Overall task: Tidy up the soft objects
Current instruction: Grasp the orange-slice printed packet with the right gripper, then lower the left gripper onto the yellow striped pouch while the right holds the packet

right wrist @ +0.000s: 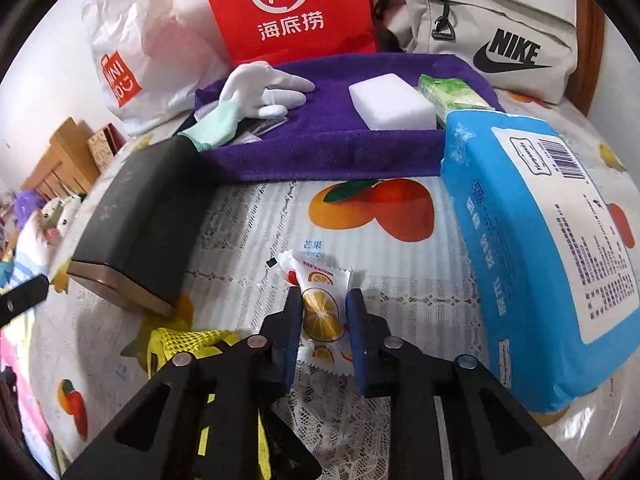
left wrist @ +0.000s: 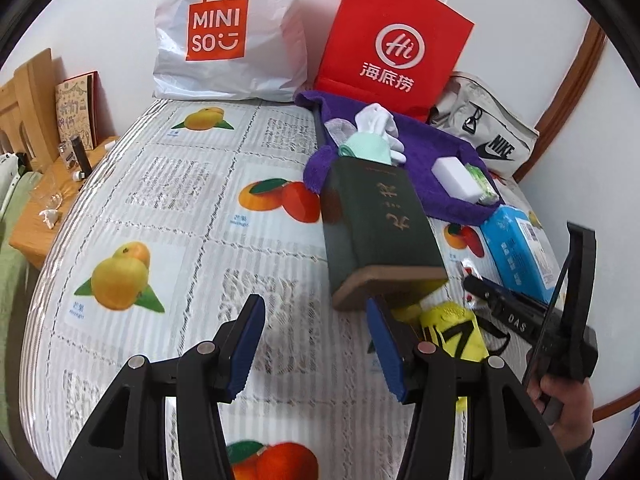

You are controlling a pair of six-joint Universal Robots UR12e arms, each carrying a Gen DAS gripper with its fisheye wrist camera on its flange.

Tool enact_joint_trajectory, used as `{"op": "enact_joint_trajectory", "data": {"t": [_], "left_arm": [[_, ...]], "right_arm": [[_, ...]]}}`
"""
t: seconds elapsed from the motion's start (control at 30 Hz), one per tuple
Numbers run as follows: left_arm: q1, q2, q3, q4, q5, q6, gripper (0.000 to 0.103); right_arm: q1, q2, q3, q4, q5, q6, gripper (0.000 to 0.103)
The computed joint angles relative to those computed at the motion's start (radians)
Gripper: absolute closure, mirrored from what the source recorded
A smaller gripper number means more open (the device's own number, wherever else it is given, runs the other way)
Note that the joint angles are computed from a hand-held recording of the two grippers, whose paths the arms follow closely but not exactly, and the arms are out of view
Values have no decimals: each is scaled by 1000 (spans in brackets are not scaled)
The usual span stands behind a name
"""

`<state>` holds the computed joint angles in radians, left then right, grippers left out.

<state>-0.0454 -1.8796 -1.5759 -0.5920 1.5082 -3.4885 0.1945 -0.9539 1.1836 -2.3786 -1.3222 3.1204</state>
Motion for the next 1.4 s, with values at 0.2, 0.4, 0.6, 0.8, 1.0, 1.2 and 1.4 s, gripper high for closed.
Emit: {"op": "enact_joint_trajectory", "data": {"t": [0.2, 0.4, 0.6, 0.8, 1.0, 1.2, 1.4], "left_arm": [[-19, 6, 3, -25, 11, 9, 52], [-48, -9, 25, -56, -17, 34, 52], [-86, -41, 66, -119, -53, 46, 50], [-110, -77, 108, -151, -79, -16, 42], [-146, -123, 190, -262, -5, -15, 39], [-178, -158, 237, -308, 78, -11, 32], [-204, -189, 272, -347, 174, 23, 23]], "right_arm": [[-8, -40, 43, -77, 58, -24, 91], [-29, -111, 129, -145, 101, -65, 91], [-64, -184, 225, -207, 123, -107, 91], [-110, -233, 301, -243, 130, -118, 91], [-151, -252, 348, -269, 156, -73, 90], [-176, -264, 378, -274, 182, -90, 90], [-175, -260, 381, -227, 164, -127, 90]]}}
